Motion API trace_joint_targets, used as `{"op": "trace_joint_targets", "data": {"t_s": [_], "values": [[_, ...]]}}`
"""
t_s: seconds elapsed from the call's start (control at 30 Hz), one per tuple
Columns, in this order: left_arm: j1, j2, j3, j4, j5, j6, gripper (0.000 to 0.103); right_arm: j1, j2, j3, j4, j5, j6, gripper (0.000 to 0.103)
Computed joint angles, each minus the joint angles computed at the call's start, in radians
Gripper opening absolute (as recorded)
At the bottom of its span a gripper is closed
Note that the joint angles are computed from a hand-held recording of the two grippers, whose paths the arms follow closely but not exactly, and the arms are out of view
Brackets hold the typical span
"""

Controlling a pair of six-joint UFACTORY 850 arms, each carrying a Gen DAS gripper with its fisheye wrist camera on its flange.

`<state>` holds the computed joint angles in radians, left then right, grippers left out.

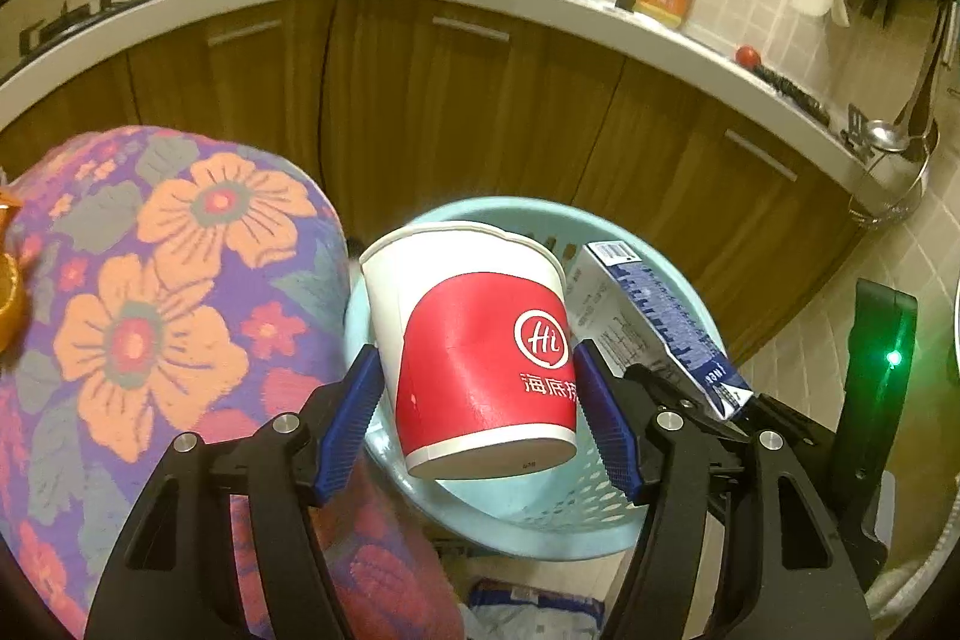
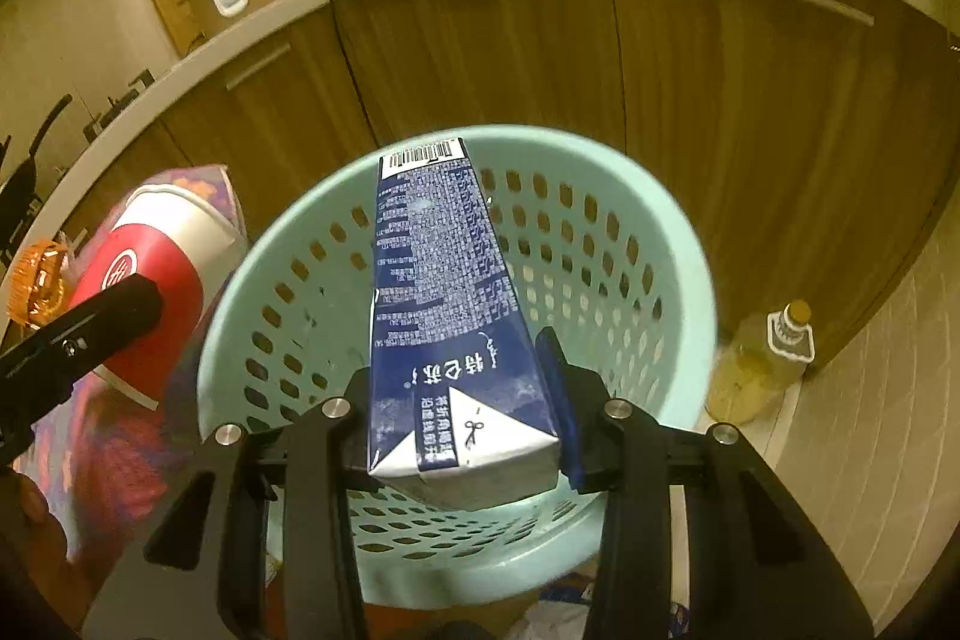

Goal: Collect trash
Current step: 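Open the left tool over the basket while the right tool drops the carton in, then grasp an orange snack wrapper with the left tool while the right tool grasps an orange bag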

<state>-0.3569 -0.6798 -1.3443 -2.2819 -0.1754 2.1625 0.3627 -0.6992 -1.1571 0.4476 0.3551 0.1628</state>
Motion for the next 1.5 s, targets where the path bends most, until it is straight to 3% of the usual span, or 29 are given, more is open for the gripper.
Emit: {"op": "trace_joint_targets", "data": {"t_s": [0.2,0.3,0.63,0.77,1.0,1.1,1.27,1.4,1.5], "values": [[0.005,-0.028,-0.036,0.275,0.012,-0.28,0.064,-0.009,-0.018,-0.015,-0.082,-0.019,0.086,0.038],[0.01,-0.026,-0.036,0.294,0.005,-0.297,0.07,-0.006,-0.015,-0.014,-0.081,-0.02,0.084,0.038],[0.023,0.036,0.042,-0.082,-0.058,0.075,0.073,0.015,0.051,0.037,-0.026,0.025,0.018,0.038],[0.043,0.106,0.115,-0.28,-0.104,0.273,0.073,0.041,0.082,0.036,-0.017,0.042,-0.024,0.038],[0.109,0.22,0.228,-0.469,-0.18,0.458,0.073,0.111,0.101,-0.027,-0.056,0.052,-0.079,0.038],[0.151,0.264,0.265,-0.486,-0.2,0.481,0.073,0.146,0.08,-0.096,-0.136,0.029,-0.049,0.038],[0.244,0.345,0.33,-0.547,-0.225,0.601,0.073,0.212,0.005,-0.259,-0.129,-0.052,-0.141,0.038],[0.339,0.374,0.339,-0.515,-0.213,0.609,0.073,0.258,-0.069,-0.401,-0.115,-0.108,-0.199,0.047],[0.404,0.366,0.314,-0.505,-0.177,0.638,0.075,0.284,-0.149,-0.551,-0.099,-0.195,-0.242,0.051]]}}
